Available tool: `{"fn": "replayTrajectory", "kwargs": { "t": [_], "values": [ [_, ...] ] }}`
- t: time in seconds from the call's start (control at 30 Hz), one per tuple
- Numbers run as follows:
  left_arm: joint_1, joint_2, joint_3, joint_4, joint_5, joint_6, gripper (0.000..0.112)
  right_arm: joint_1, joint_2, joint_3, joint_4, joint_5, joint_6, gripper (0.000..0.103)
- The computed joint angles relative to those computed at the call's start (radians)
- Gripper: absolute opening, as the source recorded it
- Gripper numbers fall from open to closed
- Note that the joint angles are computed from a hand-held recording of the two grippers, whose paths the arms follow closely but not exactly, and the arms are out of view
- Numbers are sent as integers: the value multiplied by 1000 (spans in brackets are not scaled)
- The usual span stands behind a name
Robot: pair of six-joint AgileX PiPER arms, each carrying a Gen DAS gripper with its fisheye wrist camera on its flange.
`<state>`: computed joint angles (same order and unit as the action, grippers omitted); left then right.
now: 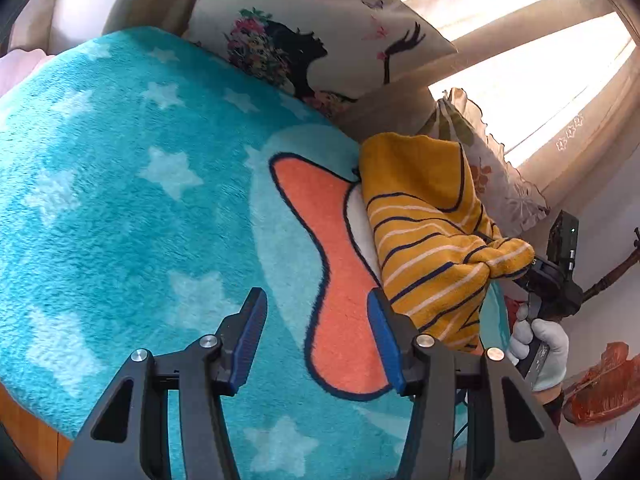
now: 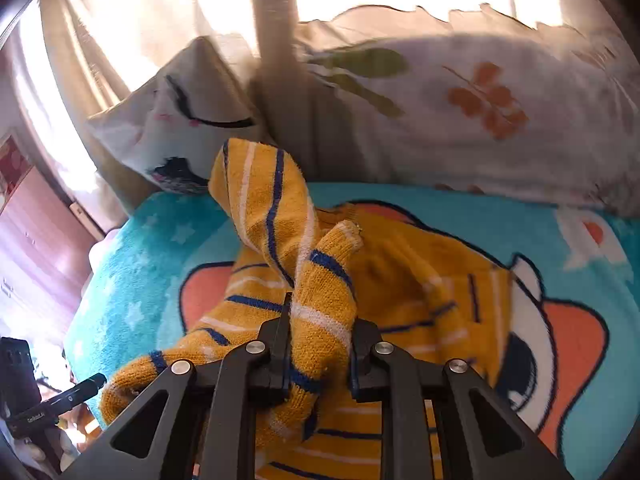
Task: Fold small clothes
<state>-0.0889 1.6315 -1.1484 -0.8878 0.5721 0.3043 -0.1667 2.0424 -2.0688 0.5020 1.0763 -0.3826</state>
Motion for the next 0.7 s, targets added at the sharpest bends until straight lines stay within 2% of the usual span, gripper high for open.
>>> {"fn": "replayTrajectory", "kwargs": {
  "t": [0.1,0.17,0.2,0.23,0.27,0.3,0.37,0.47,0.57,0.6,0.7],
  "values": [
    [-80,51,-66,67,1,-68,50,-122,3,99,87,-11,-50,21],
    [-127,87,-119,123,10,-125,50,-192,47,103,173,20,-83,24],
    [-147,108,-151,146,19,-148,50,-225,77,91,225,50,-92,30],
    [-166,128,-188,174,31,-175,50,-252,96,90,268,63,-90,42],
    [-187,142,-218,202,38,-198,50,-276,97,103,290,51,-83,47],
    [-209,156,-247,236,39,-224,51,-293,85,121,296,34,-76,50],
    [-252,184,-306,302,39,-272,52,-323,46,158,321,23,-104,50],
    [-302,278,-430,362,60,-311,58,-330,-42,231,373,1,-204,50],
    [-343,392,-563,422,142,-387,58,-312,-121,286,422,28,-293,54],
    [-350,413,-579,411,163,-388,58,-301,-149,313,435,26,-329,55],
    [-367,415,-550,375,159,-367,58,-228,-211,375,383,-9,-390,61]
  ]
}}
